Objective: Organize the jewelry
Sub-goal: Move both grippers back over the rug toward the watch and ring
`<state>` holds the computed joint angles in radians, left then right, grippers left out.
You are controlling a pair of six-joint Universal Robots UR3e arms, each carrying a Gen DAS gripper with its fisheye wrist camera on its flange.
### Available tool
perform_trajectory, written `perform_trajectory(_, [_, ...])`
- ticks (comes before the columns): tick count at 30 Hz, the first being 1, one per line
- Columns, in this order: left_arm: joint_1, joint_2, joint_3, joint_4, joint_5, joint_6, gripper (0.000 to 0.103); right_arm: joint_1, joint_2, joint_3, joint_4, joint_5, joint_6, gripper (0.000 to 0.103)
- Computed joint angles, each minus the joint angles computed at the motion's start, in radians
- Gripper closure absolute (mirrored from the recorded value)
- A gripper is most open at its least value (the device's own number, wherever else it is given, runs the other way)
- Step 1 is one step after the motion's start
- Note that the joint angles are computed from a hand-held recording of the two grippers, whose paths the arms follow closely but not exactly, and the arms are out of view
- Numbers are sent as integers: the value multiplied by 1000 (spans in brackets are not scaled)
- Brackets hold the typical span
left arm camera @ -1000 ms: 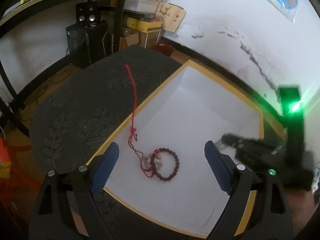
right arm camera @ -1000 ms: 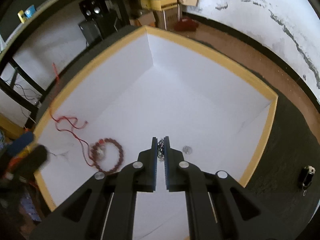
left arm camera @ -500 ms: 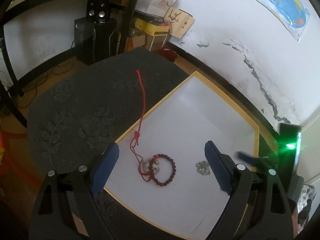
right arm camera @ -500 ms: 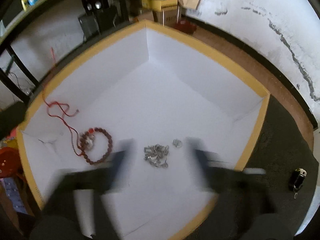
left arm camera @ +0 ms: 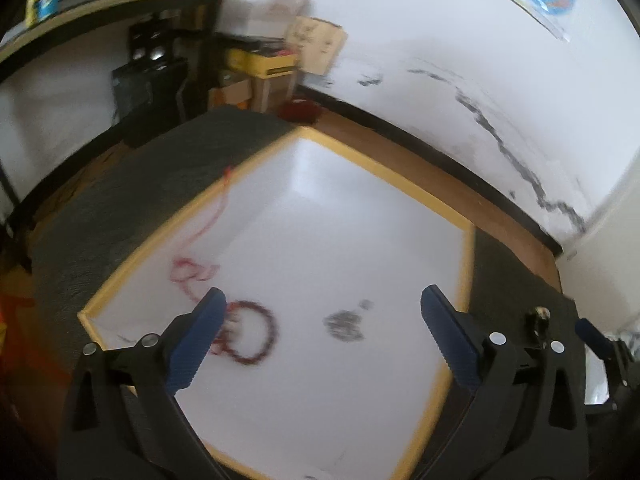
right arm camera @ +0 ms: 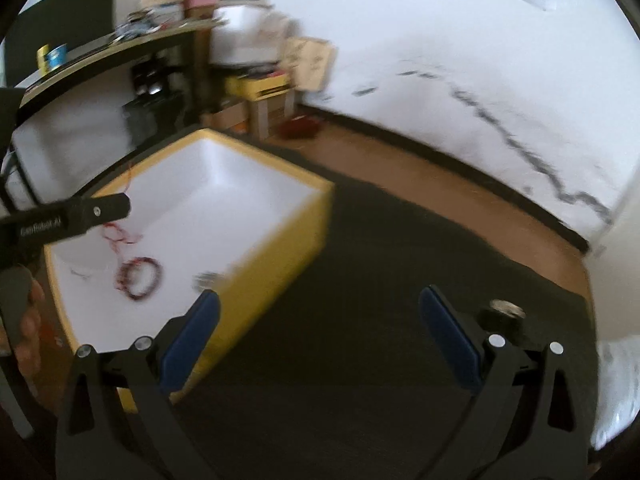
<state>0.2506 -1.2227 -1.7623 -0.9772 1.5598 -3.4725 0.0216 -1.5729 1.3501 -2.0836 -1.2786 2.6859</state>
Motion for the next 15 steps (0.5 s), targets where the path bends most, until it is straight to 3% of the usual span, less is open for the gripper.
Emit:
perform_trajectory(5, [-290,-189,128,80,179,-45,6,-257,-141,202,-91,42,-47,7])
perform_trajectory(8, [-453,-344,267,95,254,-63,6,-404,-162,226,-62,77,-68,7])
perform_trajectory(15, [-676,-694,645,63,309,-93,6,-685,-169,251,-26,163,-170,7])
